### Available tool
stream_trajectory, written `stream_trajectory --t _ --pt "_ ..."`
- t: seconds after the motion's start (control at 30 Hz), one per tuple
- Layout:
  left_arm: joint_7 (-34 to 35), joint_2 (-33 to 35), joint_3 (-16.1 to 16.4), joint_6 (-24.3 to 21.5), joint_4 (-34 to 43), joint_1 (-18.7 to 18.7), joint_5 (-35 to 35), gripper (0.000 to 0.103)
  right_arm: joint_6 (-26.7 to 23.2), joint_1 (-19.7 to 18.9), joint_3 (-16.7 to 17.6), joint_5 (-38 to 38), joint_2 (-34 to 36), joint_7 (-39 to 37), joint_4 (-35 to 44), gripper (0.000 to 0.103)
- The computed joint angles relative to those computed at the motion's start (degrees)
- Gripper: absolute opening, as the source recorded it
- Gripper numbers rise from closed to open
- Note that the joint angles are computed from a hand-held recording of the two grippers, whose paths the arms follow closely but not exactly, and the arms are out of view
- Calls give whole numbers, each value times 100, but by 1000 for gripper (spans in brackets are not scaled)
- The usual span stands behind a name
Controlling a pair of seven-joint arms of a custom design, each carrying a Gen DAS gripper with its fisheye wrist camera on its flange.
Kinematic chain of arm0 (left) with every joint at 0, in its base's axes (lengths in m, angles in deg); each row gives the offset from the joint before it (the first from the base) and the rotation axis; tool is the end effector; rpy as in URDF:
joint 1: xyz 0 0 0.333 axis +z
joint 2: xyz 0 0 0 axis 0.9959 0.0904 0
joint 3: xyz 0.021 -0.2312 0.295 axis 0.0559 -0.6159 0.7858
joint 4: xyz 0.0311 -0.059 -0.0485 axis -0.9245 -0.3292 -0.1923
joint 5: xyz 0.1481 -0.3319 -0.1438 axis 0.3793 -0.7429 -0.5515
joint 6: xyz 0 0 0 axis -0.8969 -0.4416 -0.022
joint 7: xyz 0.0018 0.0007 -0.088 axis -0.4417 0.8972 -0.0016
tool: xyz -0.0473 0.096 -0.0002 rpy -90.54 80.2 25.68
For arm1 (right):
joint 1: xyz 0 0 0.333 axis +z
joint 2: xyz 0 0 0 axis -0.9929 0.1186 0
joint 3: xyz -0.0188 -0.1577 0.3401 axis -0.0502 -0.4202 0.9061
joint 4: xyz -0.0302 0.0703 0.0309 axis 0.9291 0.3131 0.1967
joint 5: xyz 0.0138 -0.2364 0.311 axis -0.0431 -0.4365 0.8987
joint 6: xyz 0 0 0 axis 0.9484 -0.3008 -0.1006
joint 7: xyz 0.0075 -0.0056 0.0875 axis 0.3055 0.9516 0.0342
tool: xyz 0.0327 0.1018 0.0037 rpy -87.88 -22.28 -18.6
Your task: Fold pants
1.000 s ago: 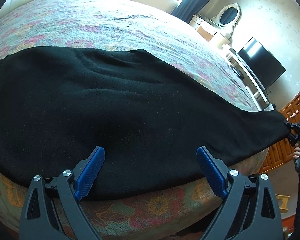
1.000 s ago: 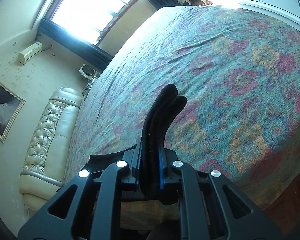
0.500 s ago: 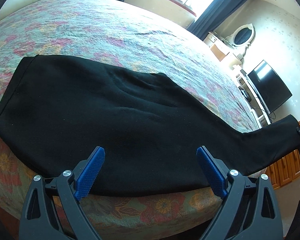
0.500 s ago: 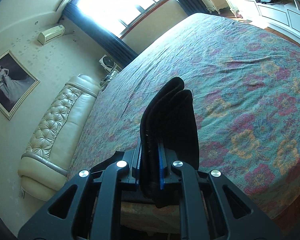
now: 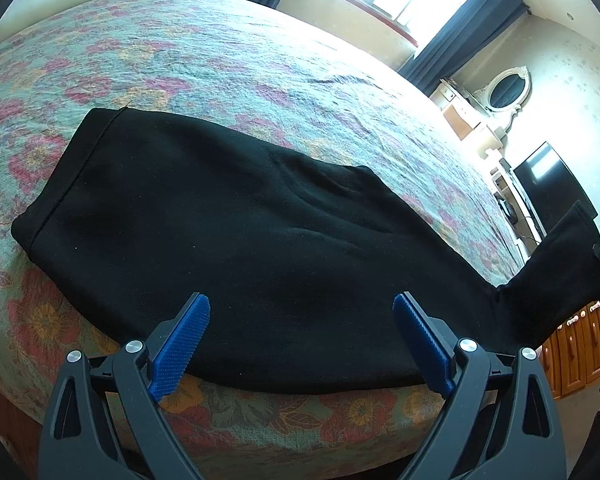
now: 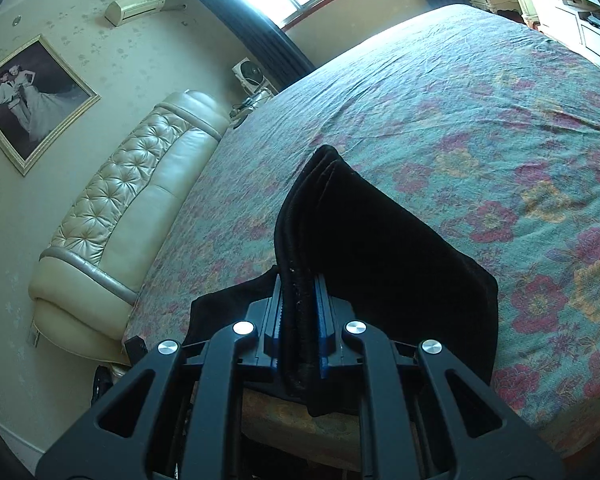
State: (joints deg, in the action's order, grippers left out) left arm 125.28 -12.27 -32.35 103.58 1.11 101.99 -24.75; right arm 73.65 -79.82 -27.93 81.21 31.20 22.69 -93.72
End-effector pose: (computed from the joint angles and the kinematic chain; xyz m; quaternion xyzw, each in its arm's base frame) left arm 0.7432 0.0711 0.5165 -0.6627 0.6522 -0.3674 0.0230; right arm 0.6484 0.0361 0.6988 -0.5498 0.7028 -0.0260 0.4506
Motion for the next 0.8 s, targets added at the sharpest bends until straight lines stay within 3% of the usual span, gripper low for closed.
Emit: stream_trajectory --t 0.27,0.57,0.8 --pt "45 -23 -2 -21 10 69 -77 92 -126 347 224 -560 739 407 437 13" --pt "119 -64 18 38 -19 52 -122 92 -159 799 263 -1596 1387 1076 761 13" --pt "53 -67 37 56 -55 36 -93 92 -230 998 316 -1918 1680 1271 907 13"
